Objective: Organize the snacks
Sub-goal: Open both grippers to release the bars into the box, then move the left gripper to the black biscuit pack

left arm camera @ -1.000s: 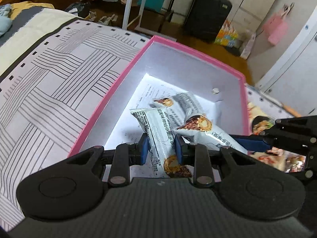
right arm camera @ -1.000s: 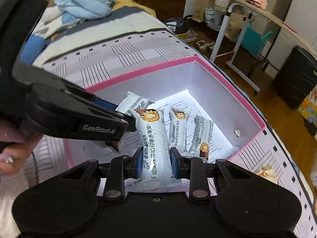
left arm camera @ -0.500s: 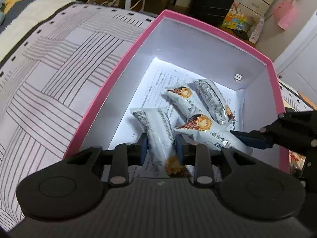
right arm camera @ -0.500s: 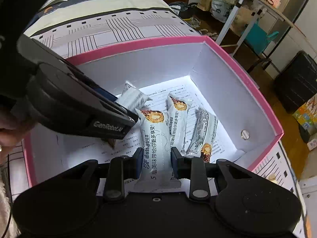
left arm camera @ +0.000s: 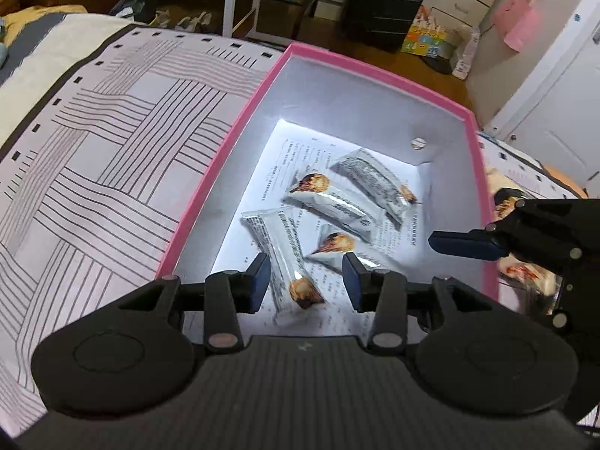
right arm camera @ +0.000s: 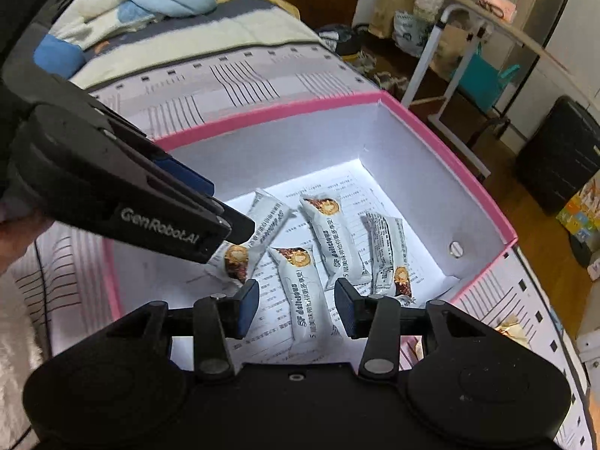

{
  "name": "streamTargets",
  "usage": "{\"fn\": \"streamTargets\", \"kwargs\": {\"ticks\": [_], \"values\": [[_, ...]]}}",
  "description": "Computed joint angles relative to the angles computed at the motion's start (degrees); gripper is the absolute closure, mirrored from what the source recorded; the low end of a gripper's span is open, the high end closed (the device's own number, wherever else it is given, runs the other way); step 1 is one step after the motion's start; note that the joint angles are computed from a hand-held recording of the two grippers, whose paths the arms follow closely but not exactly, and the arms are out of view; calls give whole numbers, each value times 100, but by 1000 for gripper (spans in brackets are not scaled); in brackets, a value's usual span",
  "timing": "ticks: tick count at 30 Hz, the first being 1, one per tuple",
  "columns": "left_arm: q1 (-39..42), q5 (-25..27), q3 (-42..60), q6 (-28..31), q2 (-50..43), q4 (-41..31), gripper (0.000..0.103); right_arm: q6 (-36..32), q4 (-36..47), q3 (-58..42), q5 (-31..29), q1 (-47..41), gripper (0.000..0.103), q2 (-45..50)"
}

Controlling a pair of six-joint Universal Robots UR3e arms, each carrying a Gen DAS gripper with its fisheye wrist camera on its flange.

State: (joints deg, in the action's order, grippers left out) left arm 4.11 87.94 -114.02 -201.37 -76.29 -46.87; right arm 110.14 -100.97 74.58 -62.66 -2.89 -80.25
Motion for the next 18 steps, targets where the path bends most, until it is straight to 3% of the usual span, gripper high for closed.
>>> {"fn": "streamTargets", "kwargs": {"ticks": [6,10,15,18], "values": [[-367,219,497,56,450,-872,56,-621,1080,-118,674,-802,52,-576],[-718,169,717,165,797,-1040,41,-1225,2446,-711,1088,-1638,52,-688],[-1188,-5,1275,184,645,-1259,41,-1775,4161,-1707,1330,-2701,51,-503],[-1428,-256,1400,246,437,-992,41,-1983,4268,-1570,1334,-3224,49,-675]]}}
